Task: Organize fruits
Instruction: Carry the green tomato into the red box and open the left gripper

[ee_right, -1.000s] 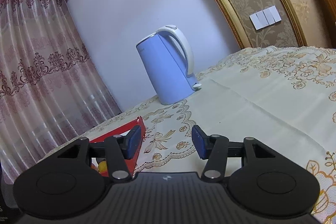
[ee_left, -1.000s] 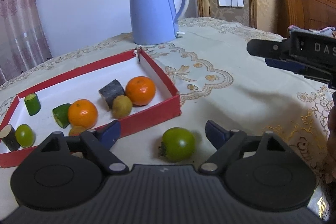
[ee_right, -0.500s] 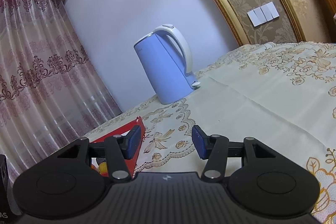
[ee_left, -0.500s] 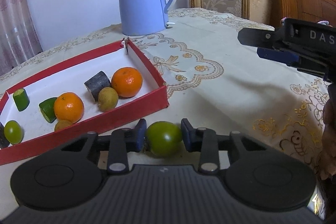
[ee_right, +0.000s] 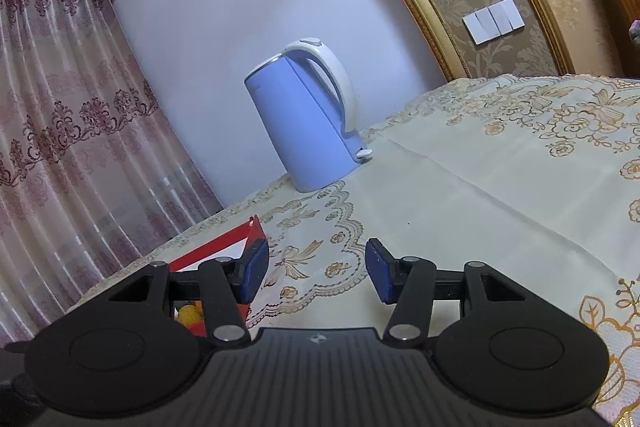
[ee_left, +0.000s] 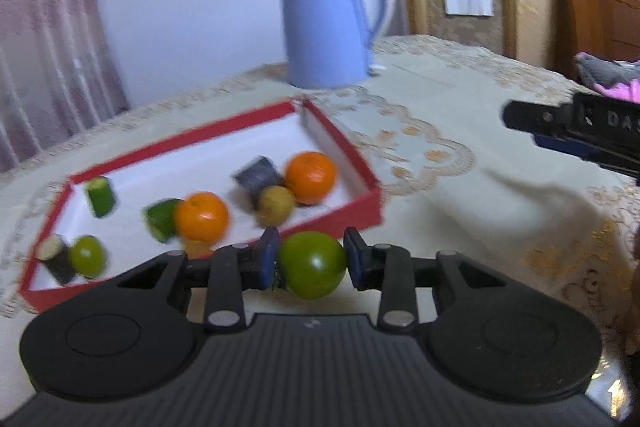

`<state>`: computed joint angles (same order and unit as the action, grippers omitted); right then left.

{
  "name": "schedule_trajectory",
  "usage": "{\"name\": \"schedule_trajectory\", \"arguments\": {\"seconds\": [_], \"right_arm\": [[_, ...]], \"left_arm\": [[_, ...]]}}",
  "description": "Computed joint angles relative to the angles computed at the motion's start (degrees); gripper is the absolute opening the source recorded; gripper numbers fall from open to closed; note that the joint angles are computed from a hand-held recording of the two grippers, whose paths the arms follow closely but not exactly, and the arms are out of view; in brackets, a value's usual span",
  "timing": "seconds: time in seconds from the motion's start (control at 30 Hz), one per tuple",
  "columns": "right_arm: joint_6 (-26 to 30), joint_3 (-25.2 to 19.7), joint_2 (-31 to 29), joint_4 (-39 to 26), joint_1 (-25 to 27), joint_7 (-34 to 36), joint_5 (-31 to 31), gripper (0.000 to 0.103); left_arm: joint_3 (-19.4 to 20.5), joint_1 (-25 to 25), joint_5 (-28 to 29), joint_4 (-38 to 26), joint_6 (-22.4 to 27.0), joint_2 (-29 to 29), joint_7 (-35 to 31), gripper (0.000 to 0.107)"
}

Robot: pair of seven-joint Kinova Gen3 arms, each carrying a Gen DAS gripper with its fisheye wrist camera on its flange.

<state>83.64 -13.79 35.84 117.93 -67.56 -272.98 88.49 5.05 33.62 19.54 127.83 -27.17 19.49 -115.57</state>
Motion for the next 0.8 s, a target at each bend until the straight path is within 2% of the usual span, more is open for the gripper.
{"name": "schedule_trajectory", "arguments": {"seconds": [0.2, 0.37, 0.53, 0.73, 0.8], "right_arm": [[-1.2, 0.1, -0.4, -1.5, 0.5, 3.7, -1.4, 0.052], [-2.0, 0.6, -0.5, -3.1, 0.3, 8.1, -2.6, 0.052], [-3.0, 1.0, -0.7, -3.5, 0.3, 8.8, -3.2, 0.052], [-4.8, 1.1, -1.5, -2.7, 1.0, 8.2, -2.8, 0.052], [-4.8, 1.1, -1.5, -2.7, 1.0, 8.3, -2.9, 0.052]], "left_arm": [[-2.5, 0.7, 5.3, 1.2, -5.2, -0.7, -3.1, 0.033], [-4.2, 0.1, 12.0, -2.7, -7.3, 1.1, -8.5, 0.033], [-6.0, -1.5, 18.8, -9.1, -5.3, 3.9, -13.1, 0.032], [-6.1, -3.7, 19.7, -12.4, -3.4, 6.1, -13.2, 0.032], [-5.7, -5.0, 18.7, -13.5, -1.1, 6.5, -12.3, 0.033]]}}
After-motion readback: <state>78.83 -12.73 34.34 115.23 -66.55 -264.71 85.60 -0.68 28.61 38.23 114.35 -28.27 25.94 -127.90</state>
